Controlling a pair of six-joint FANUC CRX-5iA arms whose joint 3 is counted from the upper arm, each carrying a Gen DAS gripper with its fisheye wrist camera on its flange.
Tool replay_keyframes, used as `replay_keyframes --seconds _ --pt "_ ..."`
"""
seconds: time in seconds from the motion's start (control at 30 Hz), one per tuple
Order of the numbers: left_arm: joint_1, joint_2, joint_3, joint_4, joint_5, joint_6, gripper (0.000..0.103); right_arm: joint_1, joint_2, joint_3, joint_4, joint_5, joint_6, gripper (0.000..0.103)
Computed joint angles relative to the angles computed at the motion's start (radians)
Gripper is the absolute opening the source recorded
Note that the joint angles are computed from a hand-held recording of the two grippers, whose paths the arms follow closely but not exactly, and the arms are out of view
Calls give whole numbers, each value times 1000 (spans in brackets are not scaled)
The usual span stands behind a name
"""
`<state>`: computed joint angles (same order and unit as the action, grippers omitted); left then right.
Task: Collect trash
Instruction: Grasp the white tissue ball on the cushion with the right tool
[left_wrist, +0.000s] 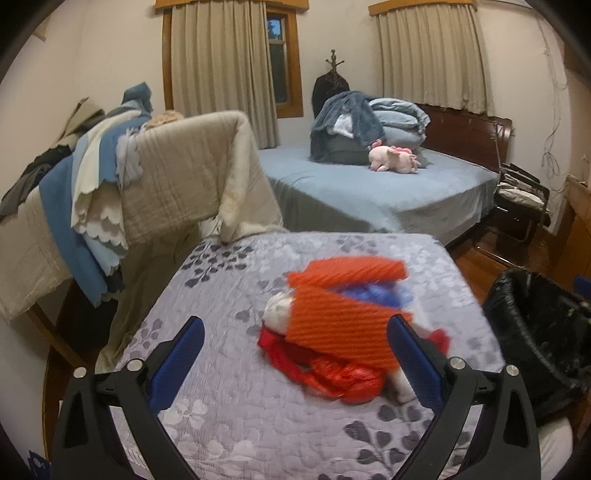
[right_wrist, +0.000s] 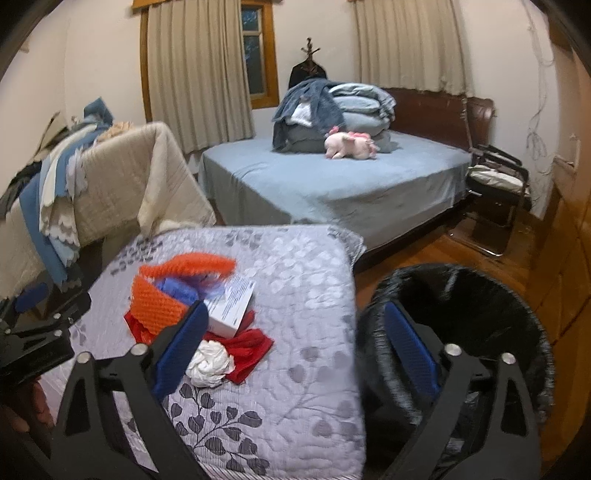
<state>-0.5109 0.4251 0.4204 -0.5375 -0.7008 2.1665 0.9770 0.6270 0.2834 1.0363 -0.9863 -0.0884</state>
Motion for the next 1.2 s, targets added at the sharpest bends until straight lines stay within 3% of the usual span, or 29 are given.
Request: replay_keyframes --seconds 0.33,0.57,0.97,1.03,1.2 --pt "45 33 -45 10 7 12 96 -10 149 157 -136 113 138 66" --pt "63 44 -56 35 1 -5 95 -9 239 288 -244 106 280 62" --pt "84 51 -70 57 11 -23 95 -6 277 356 -340 114 399 56" --pt "84 51 -70 56 10 -23 95 -6 285 373 -371 108 423 47" --pt "84 48 -72 58 10 -29 95 -8 265 347 -380 139 433 35"
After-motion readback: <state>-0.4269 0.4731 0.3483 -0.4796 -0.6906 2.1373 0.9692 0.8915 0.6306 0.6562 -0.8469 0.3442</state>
